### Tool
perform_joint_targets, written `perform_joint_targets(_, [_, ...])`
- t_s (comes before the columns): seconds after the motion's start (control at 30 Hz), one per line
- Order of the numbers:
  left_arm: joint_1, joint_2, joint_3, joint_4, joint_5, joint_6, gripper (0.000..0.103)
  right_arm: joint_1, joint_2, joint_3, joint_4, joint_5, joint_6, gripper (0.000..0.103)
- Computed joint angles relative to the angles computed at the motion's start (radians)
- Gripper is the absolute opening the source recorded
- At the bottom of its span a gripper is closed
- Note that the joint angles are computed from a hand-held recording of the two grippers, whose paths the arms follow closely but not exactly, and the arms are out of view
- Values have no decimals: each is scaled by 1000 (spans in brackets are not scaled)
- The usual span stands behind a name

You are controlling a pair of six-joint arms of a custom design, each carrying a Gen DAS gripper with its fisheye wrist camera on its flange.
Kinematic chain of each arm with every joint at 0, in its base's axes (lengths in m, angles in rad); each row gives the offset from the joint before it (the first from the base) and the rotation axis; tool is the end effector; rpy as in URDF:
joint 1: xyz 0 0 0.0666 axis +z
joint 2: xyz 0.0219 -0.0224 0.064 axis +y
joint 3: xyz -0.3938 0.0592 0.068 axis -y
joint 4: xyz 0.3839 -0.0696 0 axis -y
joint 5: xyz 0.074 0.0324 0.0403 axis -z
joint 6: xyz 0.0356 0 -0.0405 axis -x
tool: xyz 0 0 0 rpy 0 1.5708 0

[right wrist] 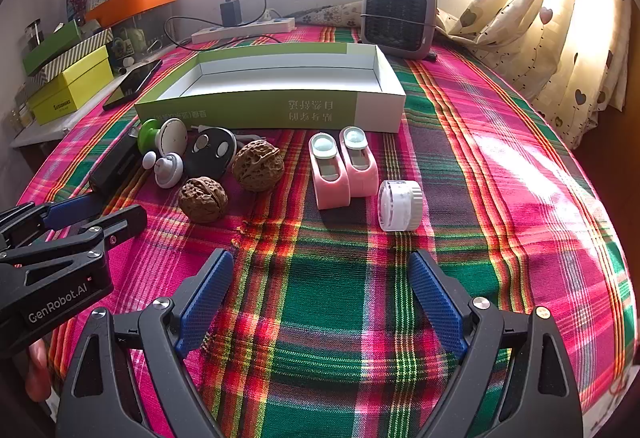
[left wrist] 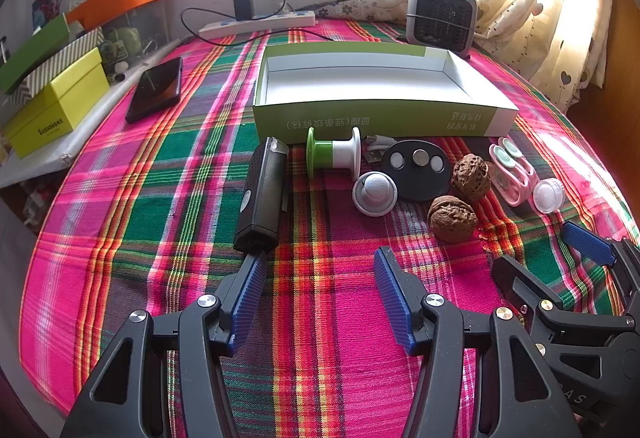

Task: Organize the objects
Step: 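Move the left gripper to the black device while the right gripper approaches the white jar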

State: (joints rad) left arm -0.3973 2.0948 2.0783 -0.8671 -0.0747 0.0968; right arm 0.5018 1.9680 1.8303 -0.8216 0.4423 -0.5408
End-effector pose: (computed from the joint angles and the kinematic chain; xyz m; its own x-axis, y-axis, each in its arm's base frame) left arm 0.6749 -0.2808 0.3464 -0.7426 0.2071 -0.6370 0.2717 0.9624 -0.0039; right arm 0.6019 0.3124 0.3277 -0.7283 0.1311 -0.6726 0.1816 0.9834 -0.0049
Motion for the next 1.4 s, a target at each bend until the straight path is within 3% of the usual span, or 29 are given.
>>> perform_joint_targets(0.67, [5, -7, -14, 14, 12, -10, 55, 0, 1, -1, 9, -1, 9, 89])
perform_joint_targets(0.83, [20, -22, -37, 35, 57, -64, 55, -13, -34, -53, 59, -60, 47, 89])
perform_joint_targets(1.1, [35, -55, -87, 71, 131, -146, 54, -35, -104, -166, 140, -15, 19, 89])
perform_joint_targets(1.27, [50, -87, -130, 131, 185, -133, 54, -56, -92, -140, 86, 0, 14, 89])
perform_joint_targets(1.4, [63, -76, -108, 132, 186, -92, 54, -65, -79, -124, 66, -15, 17, 89])
